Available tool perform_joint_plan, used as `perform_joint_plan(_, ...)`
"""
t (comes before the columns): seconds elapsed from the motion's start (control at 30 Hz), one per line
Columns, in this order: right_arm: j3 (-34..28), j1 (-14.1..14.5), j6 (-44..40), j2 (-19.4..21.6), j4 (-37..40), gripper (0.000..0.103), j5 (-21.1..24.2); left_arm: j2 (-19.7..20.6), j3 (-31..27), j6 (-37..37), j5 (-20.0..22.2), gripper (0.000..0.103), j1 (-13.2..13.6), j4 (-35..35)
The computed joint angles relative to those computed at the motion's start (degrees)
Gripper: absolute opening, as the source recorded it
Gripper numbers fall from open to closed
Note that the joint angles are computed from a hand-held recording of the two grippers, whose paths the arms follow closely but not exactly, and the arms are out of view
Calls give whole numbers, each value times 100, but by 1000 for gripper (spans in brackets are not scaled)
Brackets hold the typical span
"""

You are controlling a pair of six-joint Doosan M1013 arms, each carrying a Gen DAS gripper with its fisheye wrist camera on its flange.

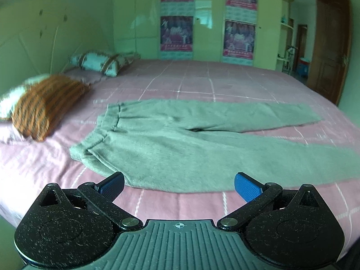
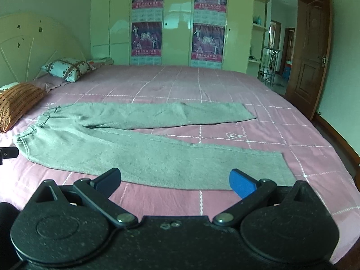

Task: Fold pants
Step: 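Lower the left tool to the pants leg hem while the right tool approaches the other hem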

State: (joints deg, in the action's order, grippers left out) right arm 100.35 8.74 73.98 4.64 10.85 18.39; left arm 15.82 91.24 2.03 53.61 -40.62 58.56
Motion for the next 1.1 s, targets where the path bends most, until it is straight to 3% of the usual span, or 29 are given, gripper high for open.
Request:
perform_joint_plan(0.2,-589,110,-40,499,-52,97,266,134,-160,182,-418,103,569,-302)
perform_joint_plan(0.33,-1087,151,-507,897,398,97,513,304,-349,477,-678,103,936,-460)
perform_joint_plan(0.5,-2025,183,-1359,1591,1405,83,1121,686,-802,1339,-579,103,1366,-827)
perform_joint_plan(0.63,-2898,295,-1672,2193,1507,73,1423,926,-1057,1660,-983,103,1842,-1123)
perform_joint_plan(0.67,-3141,320,-1770,2363,1512,72,1448,1028,-1170,1774,-1028,100,1973,-1161)
perform_joint_plan(0.73,-3694,360,-1770,2755,1394,68,1536,1241,-1437,2074,-1012,67,2194,-1340)
perform_joint_plan(0.77,-4012,364,-1740,2970,1355,64,1681,1372,-1608,2428,-1099,64,2360,-1685)
perform_joint_plan(0.87,-5115,342,-1567,3701,1299,49,2316,1726,-2040,2802,-1088,64,2680,-2139)
perform_joint_plan(1.1,-7239,402,-1590,5072,834,44,3442,2436,-2893,3529,-842,64,3123,-2885)
